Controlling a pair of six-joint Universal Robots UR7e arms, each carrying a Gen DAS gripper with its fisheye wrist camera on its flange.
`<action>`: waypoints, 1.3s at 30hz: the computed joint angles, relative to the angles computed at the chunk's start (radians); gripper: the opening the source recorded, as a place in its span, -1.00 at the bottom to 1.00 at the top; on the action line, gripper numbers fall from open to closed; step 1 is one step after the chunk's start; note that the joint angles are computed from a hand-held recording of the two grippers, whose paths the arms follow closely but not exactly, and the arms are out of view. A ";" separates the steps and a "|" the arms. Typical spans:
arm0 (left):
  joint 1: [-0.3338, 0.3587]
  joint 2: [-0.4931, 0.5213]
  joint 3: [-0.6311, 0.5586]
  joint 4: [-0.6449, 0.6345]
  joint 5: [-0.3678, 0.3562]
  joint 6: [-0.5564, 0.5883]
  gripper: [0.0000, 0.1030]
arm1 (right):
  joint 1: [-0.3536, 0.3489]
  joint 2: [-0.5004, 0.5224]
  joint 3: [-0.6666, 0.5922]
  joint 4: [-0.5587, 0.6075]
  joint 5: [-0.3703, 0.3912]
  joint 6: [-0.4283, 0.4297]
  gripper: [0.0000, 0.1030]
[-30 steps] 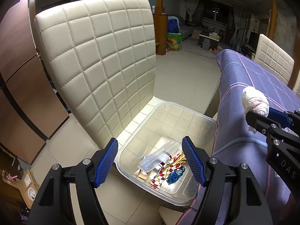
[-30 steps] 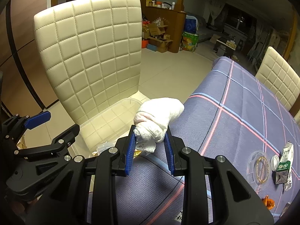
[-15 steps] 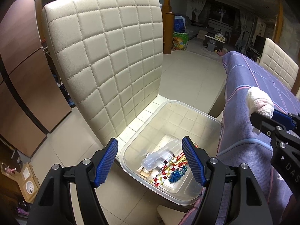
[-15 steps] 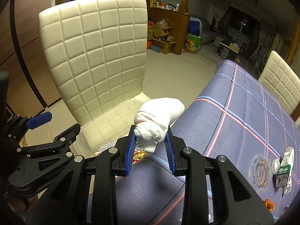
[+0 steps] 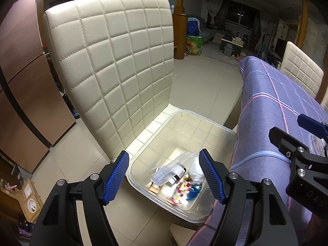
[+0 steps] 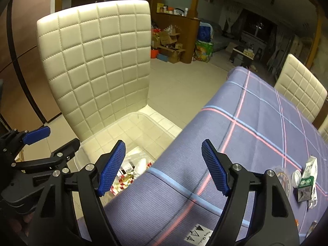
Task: Collect trash
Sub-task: 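Move both open grippers back over the table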
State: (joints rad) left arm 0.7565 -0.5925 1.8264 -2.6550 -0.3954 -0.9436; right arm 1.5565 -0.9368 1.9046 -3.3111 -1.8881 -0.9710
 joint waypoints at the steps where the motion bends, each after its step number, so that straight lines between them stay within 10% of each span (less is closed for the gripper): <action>1: -0.004 0.001 -0.001 -0.004 -0.002 0.007 0.34 | -0.002 -0.002 0.001 0.000 -0.002 0.001 0.47; 23: -0.157 0.193 -0.196 -0.144 -0.120 0.321 0.55 | -0.195 -0.304 0.136 -0.045 0.082 0.095 0.50; 39: -0.212 0.477 -0.606 -0.036 -0.372 0.534 0.56 | -0.457 -0.476 0.095 0.006 0.143 0.225 0.50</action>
State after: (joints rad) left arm 0.5445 -0.1151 1.2203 -2.6913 -0.7678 -0.4094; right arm 1.0991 -1.4130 1.9998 -3.3054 -1.7448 -0.7459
